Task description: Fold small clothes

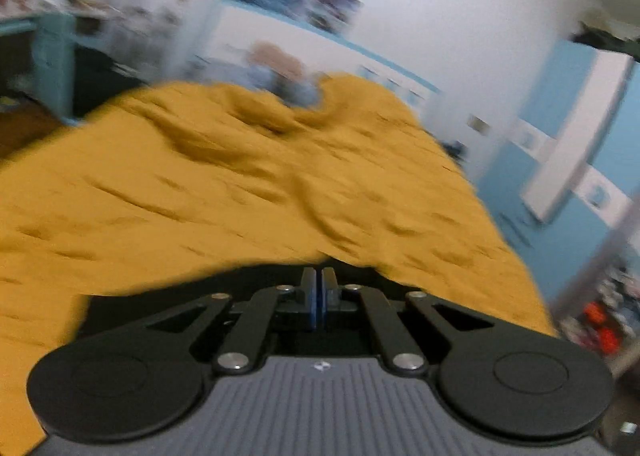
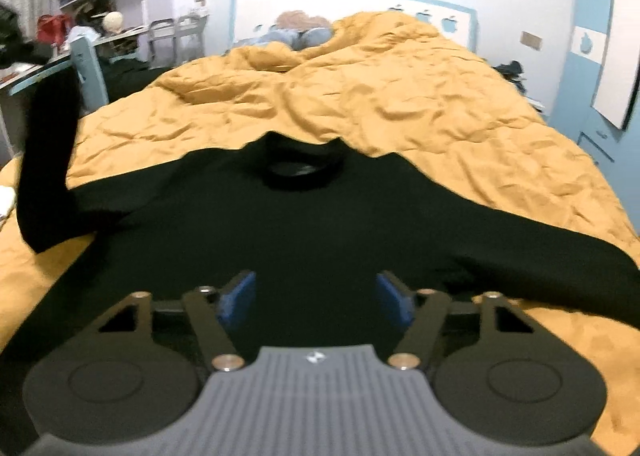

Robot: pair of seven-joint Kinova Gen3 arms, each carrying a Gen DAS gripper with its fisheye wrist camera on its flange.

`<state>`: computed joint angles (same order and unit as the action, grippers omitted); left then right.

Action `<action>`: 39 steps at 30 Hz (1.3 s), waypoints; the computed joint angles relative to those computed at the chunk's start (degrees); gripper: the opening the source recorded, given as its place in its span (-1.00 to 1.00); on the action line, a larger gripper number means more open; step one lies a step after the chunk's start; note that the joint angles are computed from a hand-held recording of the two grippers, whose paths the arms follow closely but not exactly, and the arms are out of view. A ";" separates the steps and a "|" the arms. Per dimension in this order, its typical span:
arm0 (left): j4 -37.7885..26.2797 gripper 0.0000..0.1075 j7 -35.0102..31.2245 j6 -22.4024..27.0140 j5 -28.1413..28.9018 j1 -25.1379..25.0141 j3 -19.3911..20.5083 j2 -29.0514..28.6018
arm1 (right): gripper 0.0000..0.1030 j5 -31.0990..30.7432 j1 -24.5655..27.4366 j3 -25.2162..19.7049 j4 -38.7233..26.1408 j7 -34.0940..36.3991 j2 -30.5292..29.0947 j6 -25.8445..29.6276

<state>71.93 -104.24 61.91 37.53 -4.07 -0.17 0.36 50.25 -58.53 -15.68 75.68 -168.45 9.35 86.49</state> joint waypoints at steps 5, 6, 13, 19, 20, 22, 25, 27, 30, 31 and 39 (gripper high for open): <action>-1.14 -0.98 3.46 -0.38 -3.73 6.05 5.30 5.12 | -0.14 -4.86 -0.20 5.78 6.99 -1.47 -5.26 -5.63; -0.68 -0.98 3.28 -0.17 -3.86 6.31 5.59 5.59 | -0.15 -5.89 1.67 5.13 8.91 -2.08 -6.53 -7.96; -0.04 -0.74 4.72 -1.12 -14.79 7.56 4.83 5.36 | 0.15 -14.51 20.24 -4.23 13.52 -3.85 -8.44 -24.27; -0.20 -0.36 5.89 0.59 -19.68 3.32 1.64 4.31 | 0.15 -22.46 33.21 -11.77 8.23 2.47 0.45 -38.25; -0.49 -0.27 5.82 0.63 -20.18 2.55 1.24 4.45 | 0.16 -24.14 32.99 -10.82 7.01 4.31 2.39 -40.58; -1.41 -0.24 5.45 1.25 -21.04 0.70 0.34 5.15 | 0.18 -28.80 30.93 -6.93 4.88 7.80 5.91 -45.08; -1.95 -0.23 4.37 2.21 -20.68 -2.39 -0.72 6.19 | 0.39 -35.68 26.57 -0.34 -0.13 12.82 11.02 -46.42; -1.66 -0.21 3.22 2.42 -19.54 -4.54 -1.25 6.76 | 0.44 -39.66 23.54 4.32 -3.21 15.67 13.89 -45.87; 0.08 -0.19 1.58 1.72 -17.62 -7.10 -1.65 7.00 | 0.35 -45.43 24.18 5.62 -5.13 18.21 17.29 -47.32; 0.79 -0.19 1.06 1.48 -16.66 -8.00 -1.83 7.15 | 0.30 -46.62 24.19 5.94 -5.97 18.47 18.46 -47.28; 6.68 -0.19 -0.32 -1.46 -12.63 -11.89 -2.75 6.54 | -0.99 -44.32 18.12 11.10 -18.17 23.90 23.32 -39.34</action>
